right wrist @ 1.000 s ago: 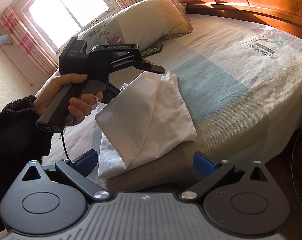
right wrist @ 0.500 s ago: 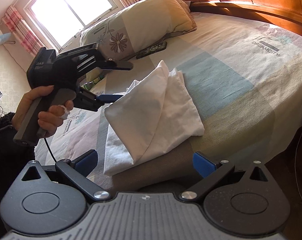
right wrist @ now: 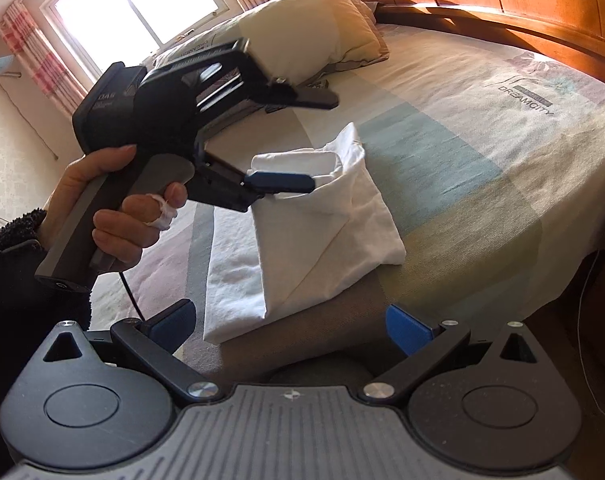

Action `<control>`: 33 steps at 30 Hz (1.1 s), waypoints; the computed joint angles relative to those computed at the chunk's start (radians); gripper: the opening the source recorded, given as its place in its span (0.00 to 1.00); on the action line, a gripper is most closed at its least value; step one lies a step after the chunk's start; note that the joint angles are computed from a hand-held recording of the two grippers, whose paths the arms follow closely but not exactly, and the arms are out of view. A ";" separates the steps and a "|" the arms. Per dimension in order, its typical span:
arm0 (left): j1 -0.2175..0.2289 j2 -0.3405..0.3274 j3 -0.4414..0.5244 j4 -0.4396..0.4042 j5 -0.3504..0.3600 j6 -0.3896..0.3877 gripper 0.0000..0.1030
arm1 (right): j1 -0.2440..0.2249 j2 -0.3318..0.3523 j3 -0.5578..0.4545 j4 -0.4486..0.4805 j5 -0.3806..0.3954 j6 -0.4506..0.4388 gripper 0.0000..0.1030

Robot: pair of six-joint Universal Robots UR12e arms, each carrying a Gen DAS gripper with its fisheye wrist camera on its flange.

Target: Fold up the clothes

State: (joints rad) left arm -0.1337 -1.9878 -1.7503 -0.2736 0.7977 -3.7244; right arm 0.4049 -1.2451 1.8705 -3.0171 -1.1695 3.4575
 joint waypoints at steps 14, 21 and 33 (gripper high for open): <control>0.011 0.139 -0.139 0.082 0.220 0.265 0.84 | 0.009 0.010 -0.013 0.043 -0.011 -0.004 1.00; -0.085 0.228 -0.267 0.069 0.637 0.668 0.84 | 0.006 0.007 -0.009 0.037 -0.021 0.008 1.00; -0.167 0.229 -0.322 0.120 0.888 0.872 0.84 | 0.004 0.001 0.006 -0.005 -0.022 -0.007 1.00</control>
